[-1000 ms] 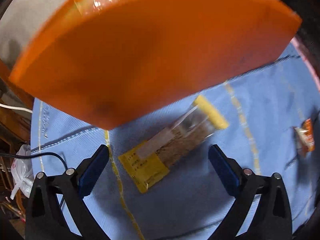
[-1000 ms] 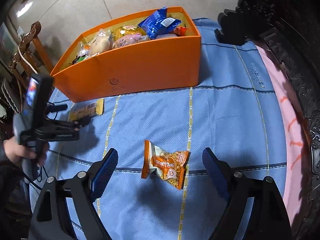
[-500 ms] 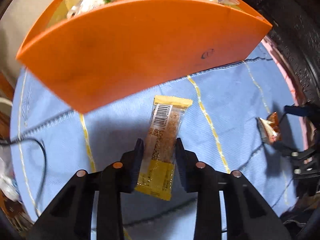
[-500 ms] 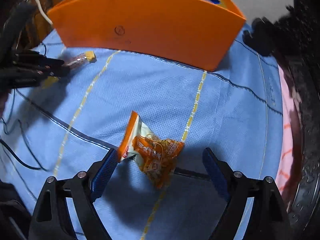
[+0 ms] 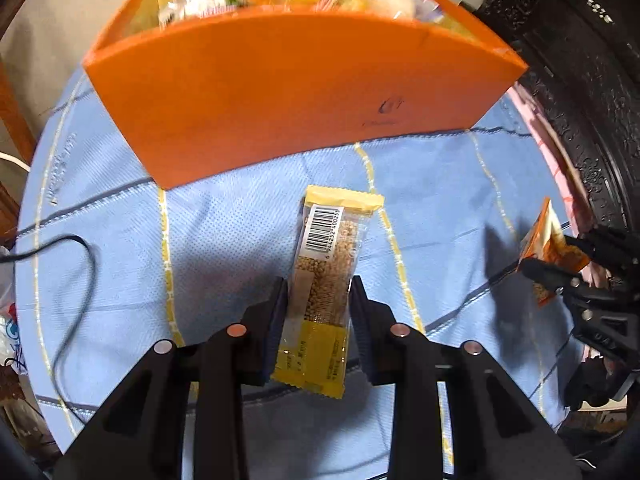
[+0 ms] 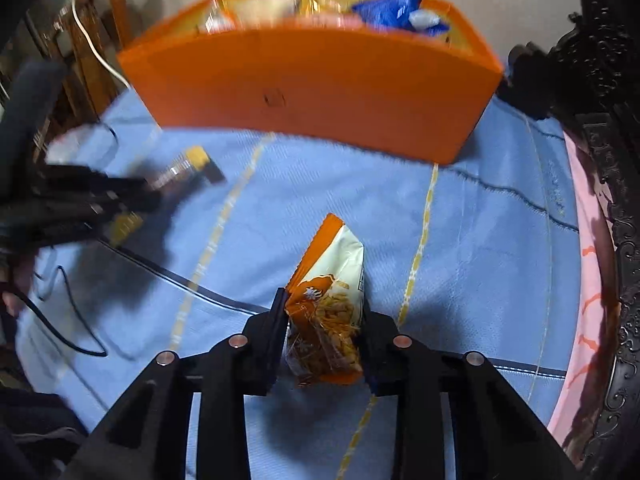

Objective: Organize snacks
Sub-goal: 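Drop the cereal bar into the orange box while the right tool drops the peanut bag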

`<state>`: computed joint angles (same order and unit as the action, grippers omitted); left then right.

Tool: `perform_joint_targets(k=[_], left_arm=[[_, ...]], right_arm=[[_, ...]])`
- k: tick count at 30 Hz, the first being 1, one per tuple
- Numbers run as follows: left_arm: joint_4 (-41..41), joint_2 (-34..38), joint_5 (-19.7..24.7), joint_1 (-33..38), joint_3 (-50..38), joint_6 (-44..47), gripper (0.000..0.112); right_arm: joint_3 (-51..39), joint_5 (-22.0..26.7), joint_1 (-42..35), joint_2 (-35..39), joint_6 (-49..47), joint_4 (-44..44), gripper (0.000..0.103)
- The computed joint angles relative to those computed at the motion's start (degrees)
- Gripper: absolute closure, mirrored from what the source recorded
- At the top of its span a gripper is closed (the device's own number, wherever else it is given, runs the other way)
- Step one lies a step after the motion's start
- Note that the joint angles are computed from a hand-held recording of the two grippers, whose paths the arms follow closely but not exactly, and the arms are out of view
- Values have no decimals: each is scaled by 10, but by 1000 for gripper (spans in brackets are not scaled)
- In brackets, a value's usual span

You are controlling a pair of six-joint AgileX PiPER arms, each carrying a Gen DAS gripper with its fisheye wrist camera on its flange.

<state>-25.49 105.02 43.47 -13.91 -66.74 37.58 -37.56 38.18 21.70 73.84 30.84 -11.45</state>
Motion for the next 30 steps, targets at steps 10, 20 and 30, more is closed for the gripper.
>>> perform_joint_targets(k=[10, 20, 30], left_arm=[[-57, -78, 80, 18, -97, -8, 82], [179, 126, 173, -57, -507, -369, 18], [224, 73, 119, -76, -404, -379, 14]], right_arm=[[-123, 9, -73, -42, -47, -13, 71], [-354, -21, -142, 154, 9, -88, 6], [-257, -16, -96, 110, 80, -142, 5]])
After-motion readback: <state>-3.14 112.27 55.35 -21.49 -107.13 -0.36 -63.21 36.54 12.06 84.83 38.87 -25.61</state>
